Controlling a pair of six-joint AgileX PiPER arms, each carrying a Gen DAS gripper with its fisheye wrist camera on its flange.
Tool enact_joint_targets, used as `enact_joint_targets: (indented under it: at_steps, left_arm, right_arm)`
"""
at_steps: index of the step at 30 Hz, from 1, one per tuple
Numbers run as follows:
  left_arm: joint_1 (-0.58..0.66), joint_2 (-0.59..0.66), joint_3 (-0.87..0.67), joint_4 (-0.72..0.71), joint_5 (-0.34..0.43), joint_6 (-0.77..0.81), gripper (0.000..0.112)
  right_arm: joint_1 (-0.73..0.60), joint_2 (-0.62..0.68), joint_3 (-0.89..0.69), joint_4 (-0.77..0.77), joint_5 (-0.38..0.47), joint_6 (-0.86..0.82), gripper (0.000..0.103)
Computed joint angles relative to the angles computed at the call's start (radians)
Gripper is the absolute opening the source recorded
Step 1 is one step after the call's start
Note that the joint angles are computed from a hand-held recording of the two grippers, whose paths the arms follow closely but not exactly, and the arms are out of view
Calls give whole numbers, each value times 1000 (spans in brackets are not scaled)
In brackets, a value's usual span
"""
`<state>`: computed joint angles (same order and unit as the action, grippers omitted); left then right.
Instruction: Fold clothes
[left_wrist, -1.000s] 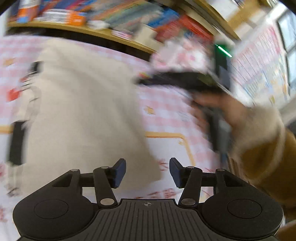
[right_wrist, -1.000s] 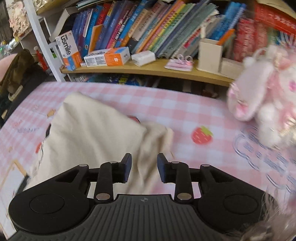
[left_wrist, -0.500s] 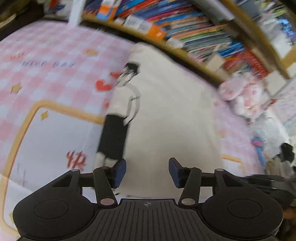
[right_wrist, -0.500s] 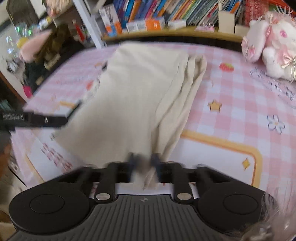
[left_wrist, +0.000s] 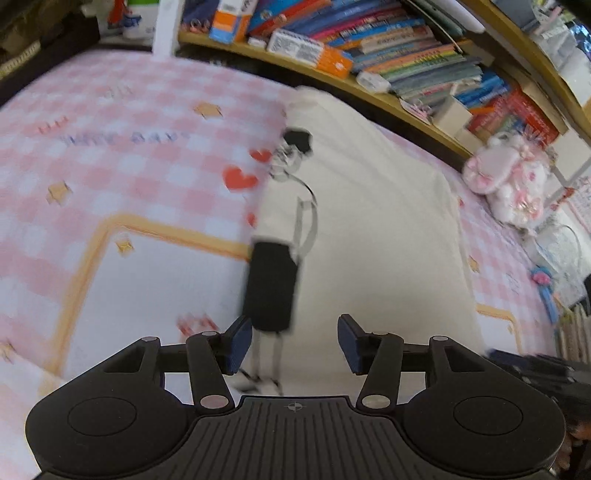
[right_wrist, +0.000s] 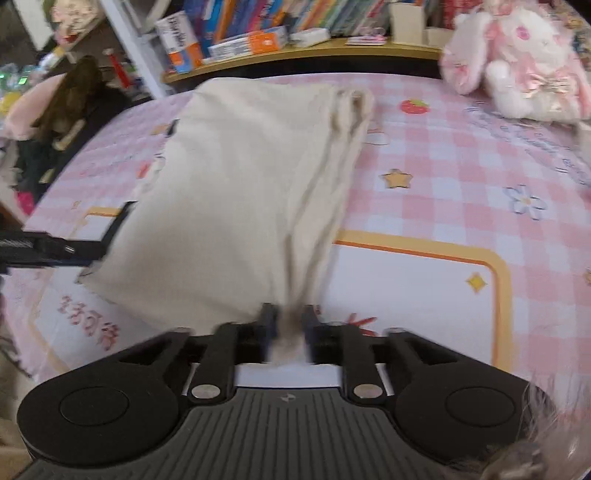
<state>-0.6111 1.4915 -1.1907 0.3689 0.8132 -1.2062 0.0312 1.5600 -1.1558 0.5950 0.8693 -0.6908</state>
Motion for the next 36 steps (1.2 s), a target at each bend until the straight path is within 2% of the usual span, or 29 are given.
enact_joint_targets:
  at_steps: [3,6,7,9,12,15,19,22,27,30,32,33,34,36]
  left_arm:
    - [89,2,-23,-57,-25,119,51]
    - [211,17,-35,-207,-108,306,51]
    - [260,28,-39,-282,-140,384,51]
    - [338,59,-57,-403,-183,511,51]
    - [449,135,-115,-608,-213,732,49]
    - [535,236,-206,-791,-192,934,49]
    - [607,397,-373,-962,-110,1100,51]
    - [637,520,-513,-1042,-33,1150,58]
    - [669,675,-686,-1156,23,1229,59]
    - [685,743,-758,-1233,34,1270,56]
    - [693,781,-803,-1264,40,1269,50]
    - [694,801,-836,-1260,51,1256,41]
    - [692,809,-854,-1255,53,1269,28]
    - [675,765,-814,-1275,10,1413,18]
  right_arm:
    - [-19,-20,14,32,-9,18,46]
    - [-9,-30,21,41,-22,74,49]
    - [6,-32,24,15,-34,112,46]
    - [35,-34,28,-29,-47,196,28]
    - [71,-58,46,-85,-79,299,27]
    - [98,-65,55,-137,-99,399,27]
    - [119,-73,65,-179,-122,497,26]
    - [148,-87,77,-236,-148,569,27]
    - [217,-105,88,-399,-181,767,35]
    - [238,-113,98,-452,-193,853,36]
    - [255,-115,97,-491,-189,905,36]
    - [267,-115,95,-514,-184,932,36]
    - [278,-115,92,-537,-179,958,36]
    - [290,-118,94,-560,-175,990,36]
